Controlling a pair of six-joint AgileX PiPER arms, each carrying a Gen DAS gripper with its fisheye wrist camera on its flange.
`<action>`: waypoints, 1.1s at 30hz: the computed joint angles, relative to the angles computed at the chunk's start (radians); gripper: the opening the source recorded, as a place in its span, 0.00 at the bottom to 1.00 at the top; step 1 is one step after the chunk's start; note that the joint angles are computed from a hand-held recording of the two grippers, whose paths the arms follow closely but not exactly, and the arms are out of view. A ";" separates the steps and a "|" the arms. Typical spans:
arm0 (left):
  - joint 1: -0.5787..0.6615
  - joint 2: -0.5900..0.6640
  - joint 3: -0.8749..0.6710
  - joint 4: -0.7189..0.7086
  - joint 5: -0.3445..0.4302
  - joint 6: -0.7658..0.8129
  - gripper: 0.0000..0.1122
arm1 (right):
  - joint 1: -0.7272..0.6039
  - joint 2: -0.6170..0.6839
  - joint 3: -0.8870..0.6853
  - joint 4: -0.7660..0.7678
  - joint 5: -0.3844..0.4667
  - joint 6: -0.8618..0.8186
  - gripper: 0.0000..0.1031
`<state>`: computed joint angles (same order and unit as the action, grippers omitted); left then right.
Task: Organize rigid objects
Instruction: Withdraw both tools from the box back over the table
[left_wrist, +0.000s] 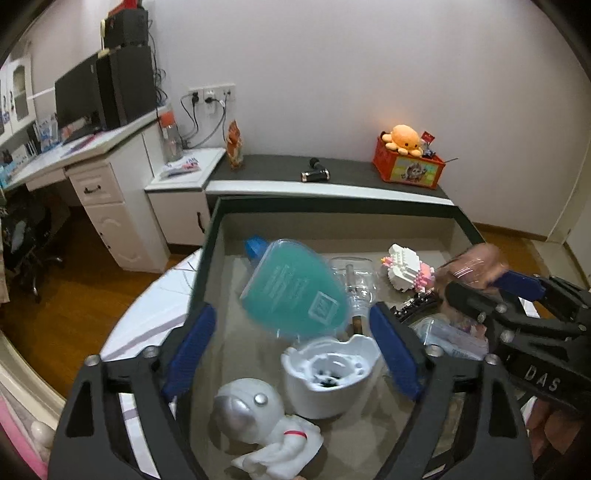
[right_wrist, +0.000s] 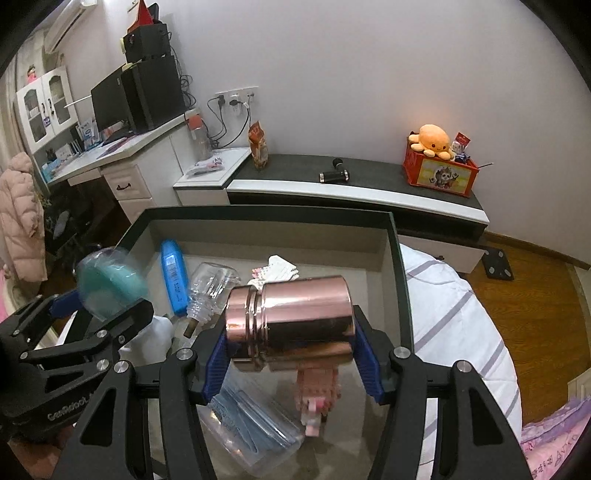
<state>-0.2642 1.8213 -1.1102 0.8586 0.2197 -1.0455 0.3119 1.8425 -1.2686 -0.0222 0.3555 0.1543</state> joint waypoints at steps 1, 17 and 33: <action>-0.001 -0.013 0.012 0.050 0.002 -0.051 0.81 | 0.001 -0.002 0.004 -0.013 -0.004 0.017 0.72; -0.118 -0.526 0.382 0.316 0.188 -0.359 0.92 | 0.099 -0.396 0.313 -0.435 -0.049 0.548 1.00; -0.804 -1.045 0.559 0.171 0.915 -0.453 0.92 | 0.828 -0.992 0.576 -0.975 0.639 1.317 1.00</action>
<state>-1.0678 0.7765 -0.5511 1.0293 1.1348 -1.4985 1.1398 0.8509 -0.6923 -0.9968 0.9949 1.4715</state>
